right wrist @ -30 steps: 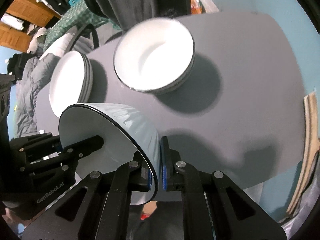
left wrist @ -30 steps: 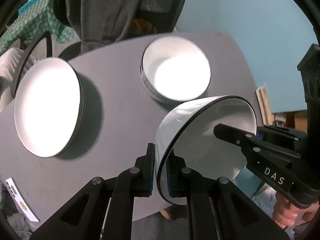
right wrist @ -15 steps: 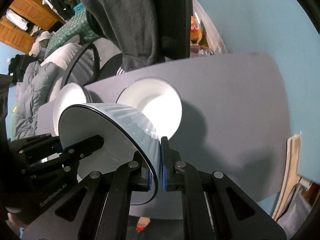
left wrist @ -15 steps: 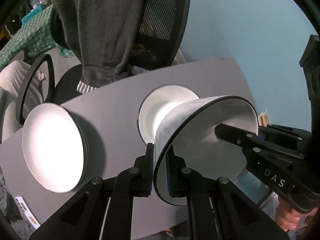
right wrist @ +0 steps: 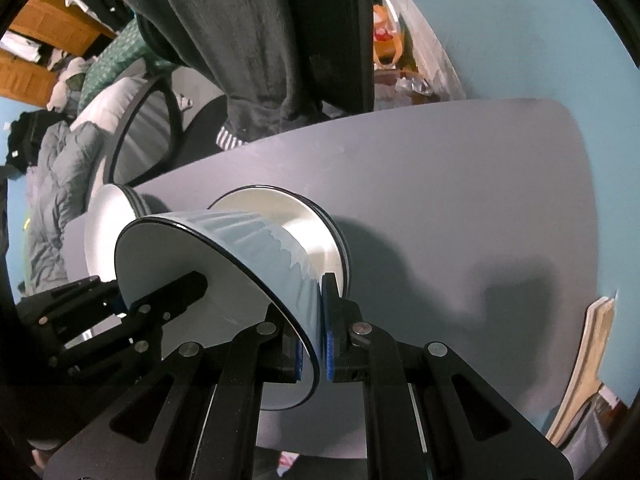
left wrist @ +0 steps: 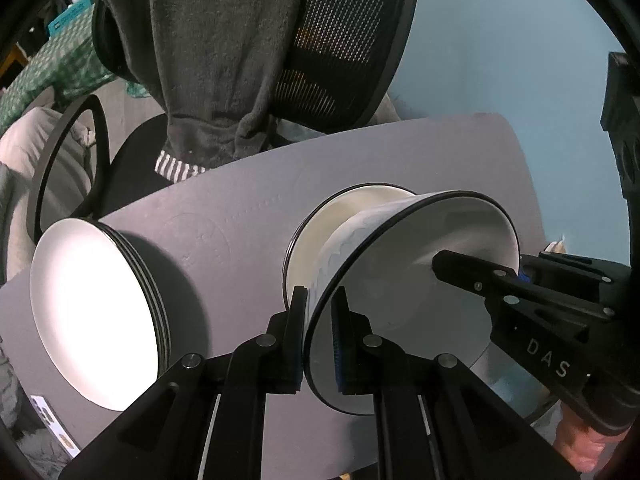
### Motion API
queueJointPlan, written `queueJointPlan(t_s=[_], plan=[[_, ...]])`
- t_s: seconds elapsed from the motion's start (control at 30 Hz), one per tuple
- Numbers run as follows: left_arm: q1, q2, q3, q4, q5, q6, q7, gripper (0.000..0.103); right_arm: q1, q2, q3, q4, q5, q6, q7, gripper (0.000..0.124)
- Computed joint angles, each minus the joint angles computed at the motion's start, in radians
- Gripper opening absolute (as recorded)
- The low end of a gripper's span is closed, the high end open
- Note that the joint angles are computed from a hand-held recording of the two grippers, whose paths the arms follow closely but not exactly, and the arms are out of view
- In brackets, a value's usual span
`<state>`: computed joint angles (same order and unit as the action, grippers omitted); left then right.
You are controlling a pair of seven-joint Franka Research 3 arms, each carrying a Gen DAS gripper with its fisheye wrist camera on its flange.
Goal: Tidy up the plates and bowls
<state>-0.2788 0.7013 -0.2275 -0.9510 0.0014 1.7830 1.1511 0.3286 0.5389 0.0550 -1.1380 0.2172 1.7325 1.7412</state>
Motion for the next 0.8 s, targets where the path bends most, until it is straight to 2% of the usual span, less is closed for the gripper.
queueJointPlan(t_s=[0.27,0.57,0.7,0.73,0.8], plan=[[-0.012,0.044,0.006,0.064,0.009,-0.041,-0.008,0.010,0.005,0.018,-0.004,0.022,-0.017,-0.015,-0.013,0.010],[-0.009,0.054,0.002,0.080,0.001,-0.051,0.017,0.011,-0.004,0.034,0.002,0.048,0.001,-0.041,-0.027,0.019],[-0.013,0.059,0.005,0.094,0.006,-0.059,0.026,0.012,-0.008,0.043,0.003,0.074,0.012,-0.056,-0.030,0.029],[-0.012,0.050,0.007,0.080,0.007,-0.047,0.022,0.012,-0.002,0.042,-0.001,0.076,0.002,-0.054,-0.024,0.035],[-0.018,0.070,0.008,0.124,0.012,-0.075,0.023,0.013,0.004,0.034,-0.008,0.072,-0.015,-0.040,-0.019,0.044]])
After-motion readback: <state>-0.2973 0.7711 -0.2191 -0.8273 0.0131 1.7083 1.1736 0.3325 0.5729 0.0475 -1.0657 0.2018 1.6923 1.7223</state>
